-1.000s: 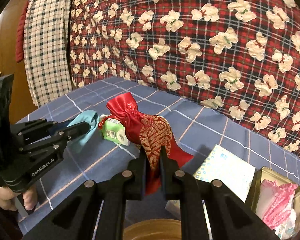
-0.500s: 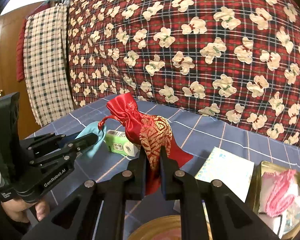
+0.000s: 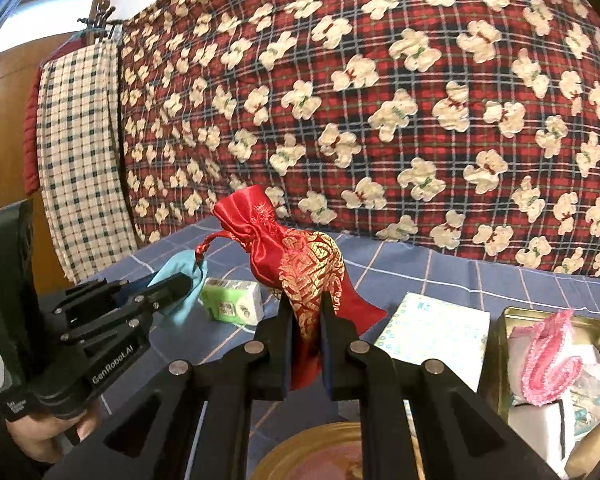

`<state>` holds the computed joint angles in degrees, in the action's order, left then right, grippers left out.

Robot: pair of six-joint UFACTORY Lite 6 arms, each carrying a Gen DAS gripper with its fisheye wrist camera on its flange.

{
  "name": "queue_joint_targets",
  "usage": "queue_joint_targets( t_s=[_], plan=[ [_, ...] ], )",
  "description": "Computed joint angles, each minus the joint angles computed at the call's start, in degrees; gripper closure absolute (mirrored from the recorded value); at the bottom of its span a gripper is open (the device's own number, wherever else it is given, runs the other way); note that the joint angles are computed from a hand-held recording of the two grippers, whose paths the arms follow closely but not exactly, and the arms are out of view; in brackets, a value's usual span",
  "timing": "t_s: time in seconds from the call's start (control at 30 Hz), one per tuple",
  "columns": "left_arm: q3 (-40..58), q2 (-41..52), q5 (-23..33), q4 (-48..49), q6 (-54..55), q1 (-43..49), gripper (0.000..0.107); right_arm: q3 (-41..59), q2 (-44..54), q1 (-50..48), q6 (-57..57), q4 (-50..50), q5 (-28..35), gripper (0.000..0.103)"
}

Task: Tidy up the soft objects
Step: 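Lift the red pouch with the right tool while the left tool lifts the teal cloth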

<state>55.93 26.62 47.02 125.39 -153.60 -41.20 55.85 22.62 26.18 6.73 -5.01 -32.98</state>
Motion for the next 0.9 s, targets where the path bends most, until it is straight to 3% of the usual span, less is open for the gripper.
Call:
queue_joint_targets(
  t_s=[0.57, 0.9],
  plan=[
    [1.66, 1.76, 3.36, 0.11, -1.34, -2.71, 0.100, -8.06, -2.36, 0.73, -3.33, 7.21, -12.55, 0.091],
    [3.18, 2.89, 3.50, 1.21, -1.29, -3.30, 0.100, -10.62, -3.62, -0.11, -1.87, 6.80, -15.18, 0.091]
  ],
)
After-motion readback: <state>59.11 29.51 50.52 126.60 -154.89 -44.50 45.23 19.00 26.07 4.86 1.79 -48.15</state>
